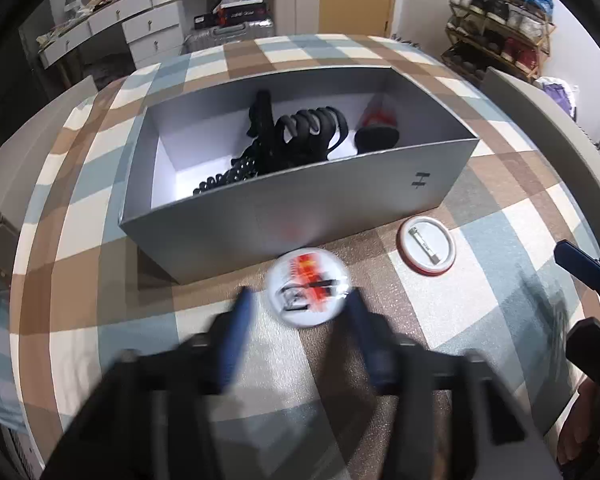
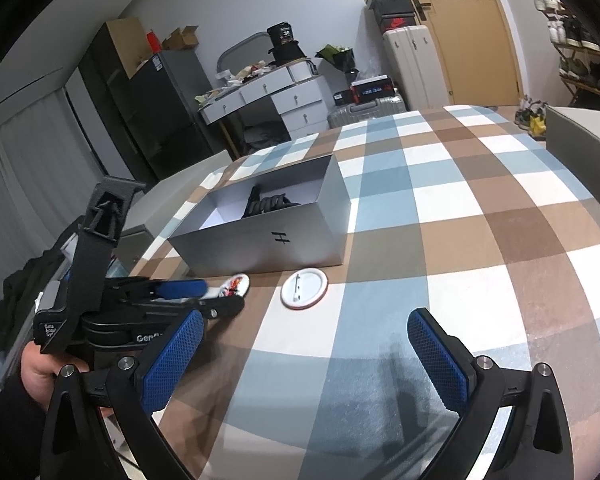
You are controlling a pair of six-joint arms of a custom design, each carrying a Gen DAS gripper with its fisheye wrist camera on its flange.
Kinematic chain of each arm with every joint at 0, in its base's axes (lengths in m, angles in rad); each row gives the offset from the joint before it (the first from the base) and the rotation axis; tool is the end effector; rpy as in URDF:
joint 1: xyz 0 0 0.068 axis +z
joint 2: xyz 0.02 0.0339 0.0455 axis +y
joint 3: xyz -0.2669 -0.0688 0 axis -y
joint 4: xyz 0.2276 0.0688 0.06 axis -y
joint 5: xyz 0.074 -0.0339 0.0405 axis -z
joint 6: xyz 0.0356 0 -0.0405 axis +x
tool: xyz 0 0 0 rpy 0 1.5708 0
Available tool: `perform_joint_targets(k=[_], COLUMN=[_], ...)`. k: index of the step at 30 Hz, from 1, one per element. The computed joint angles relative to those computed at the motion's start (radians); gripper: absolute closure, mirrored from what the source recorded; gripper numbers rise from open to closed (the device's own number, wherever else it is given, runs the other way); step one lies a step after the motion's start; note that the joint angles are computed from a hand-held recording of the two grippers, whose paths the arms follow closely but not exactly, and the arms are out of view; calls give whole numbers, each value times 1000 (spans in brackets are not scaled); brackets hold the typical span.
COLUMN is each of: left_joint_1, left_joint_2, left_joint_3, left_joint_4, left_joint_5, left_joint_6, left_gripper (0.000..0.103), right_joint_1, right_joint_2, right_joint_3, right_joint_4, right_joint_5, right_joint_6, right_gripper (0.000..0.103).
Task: Organize jewelry
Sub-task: 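Raise both grippers out of the box and move toward the two badges, then grasp the flag-print badge with the left gripper while the right gripper grasps the red-rimmed mirror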
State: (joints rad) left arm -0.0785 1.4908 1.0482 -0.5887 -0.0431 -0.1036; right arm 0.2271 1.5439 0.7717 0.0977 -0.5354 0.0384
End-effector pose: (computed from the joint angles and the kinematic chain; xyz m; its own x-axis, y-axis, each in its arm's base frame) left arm 0.2856 -0.0209 0.2423 -0.8566 -0.0363 -0.5148 -0.0325 0.9993 -0.0164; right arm 0.2877 0.0851 0.1992 -0.6304 -0.1118 -0.7682 -0.5581 0.7531 0.3484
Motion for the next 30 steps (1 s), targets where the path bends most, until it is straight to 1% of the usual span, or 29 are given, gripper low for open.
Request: perform_joint_targets(k=[6,8,10,11,14,17,18,19,20,21,23,24,25,27,30], left_joint_1=[47,48,46,44,64,95,110,140,169,182,181,183,183,177,153], left_joint_2=[-13,-26,-61,-75,-99,-119,-121,-122,-114,-94,-73,-58,-46,-31,-4], left_joint_3=[-2,-11,-29,-37,-78,-112,-109,-107,-99,-80,-59,-51,-45,-40,-27], left_joint_4=[-10,-10,-8,-10,-7,21,15,17,17,4,3,11,16,36,59], left_joint_5=[86,88,85,78,104,137,158,215,278,306,284,291,293,292,245], left_joint_6=[17,14,15,13,12,14,8,4,6,8,-8,-10,-16,-21,-11], left_gripper=[69,71,89,93,94,94,94,94,92,88,73,55,40,36,33], right_joint_1=[7,7,8,9,24,45,48,48,47,49,51,52,55,58,66], right_joint_2=[-19,-16,-5,4,39,72,75,74,73,72,73,74,75,74,73], right_joint_3=[-8,-4,8,18,61,112,119,119,117,115,114,114,115,113,111], right_joint_4=[-3,-11,-24,-34,-74,-118,-124,-122,-117,-111,-111,-112,-116,-118,-120], right_joint_5=[8,11,12,10,29,58,60,58,56,60,65,67,71,73,80], right_joint_6=[-2,0,1,-3,-24,-40,-37,-32,-27,-20,-15,-13,-13,-12,-13], right_gripper=[0,0,0,0,0,0,0,0,0,0,0,0,0,0,0])
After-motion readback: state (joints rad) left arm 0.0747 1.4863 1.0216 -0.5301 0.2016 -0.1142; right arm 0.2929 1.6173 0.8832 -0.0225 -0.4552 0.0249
